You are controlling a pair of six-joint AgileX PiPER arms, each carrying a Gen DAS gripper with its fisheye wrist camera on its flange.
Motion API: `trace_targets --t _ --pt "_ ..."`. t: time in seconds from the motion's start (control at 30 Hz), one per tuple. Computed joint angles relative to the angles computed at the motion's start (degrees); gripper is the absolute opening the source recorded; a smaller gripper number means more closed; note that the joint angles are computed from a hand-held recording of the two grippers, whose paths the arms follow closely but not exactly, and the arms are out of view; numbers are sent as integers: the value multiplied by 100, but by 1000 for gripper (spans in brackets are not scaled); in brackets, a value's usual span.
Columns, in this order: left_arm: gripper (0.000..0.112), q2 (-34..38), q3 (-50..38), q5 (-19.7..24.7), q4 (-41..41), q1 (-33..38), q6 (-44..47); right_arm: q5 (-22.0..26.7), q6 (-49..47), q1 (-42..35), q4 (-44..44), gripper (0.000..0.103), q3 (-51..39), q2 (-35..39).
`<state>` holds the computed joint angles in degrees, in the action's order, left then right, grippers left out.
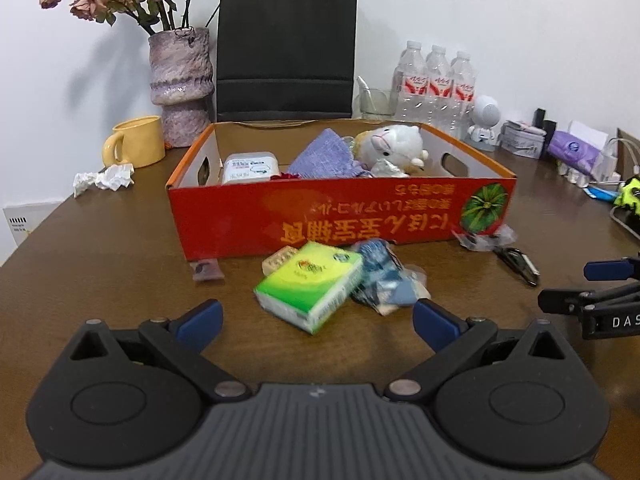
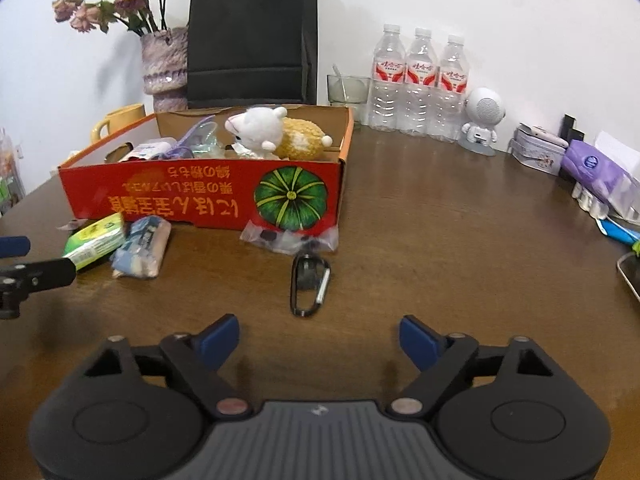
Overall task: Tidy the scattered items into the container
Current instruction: 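Move left gripper to the green tissue pack while right approaches the black carabiner, then grasp green tissue pack with left gripper while right grasps carabiner, drop both in box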
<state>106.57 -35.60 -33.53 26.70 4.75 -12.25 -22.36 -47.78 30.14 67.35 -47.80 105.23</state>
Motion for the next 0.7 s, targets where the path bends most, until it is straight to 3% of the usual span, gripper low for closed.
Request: trace_targets --t 0.17,0.27,0.3,0.33,0.4,0.43,0.57,0.7 --pt "101 474 -684 345 -240 -114 437 362 -361 -280 289 65 -576 386" --pt "99 689 -1065 532 579 24 -140 333 -78 -306 22 61 -647 497" --pt "97 749 -1171 561 908 77 -409 315 53 -308 -109 55 -637 505" --pt "91 802 -1276 610 1214 117 -667 282 161 -304 -214 49 -620 507" --pt "78 877 -1436 699 1732 169 -1160 264 440 -321 -490 28 -563 483" --pt "69 916 -1487 673 2068 224 -1472 296 635 -349 -684 24 -529 462" --pt "56 896 -1333 423 2071 272 -1258 216 976 -333 -982 21 -438 437" --pt "53 864 -1187 242 1969 322 -1160 152 1272 -300 -1231 21 -344 406"
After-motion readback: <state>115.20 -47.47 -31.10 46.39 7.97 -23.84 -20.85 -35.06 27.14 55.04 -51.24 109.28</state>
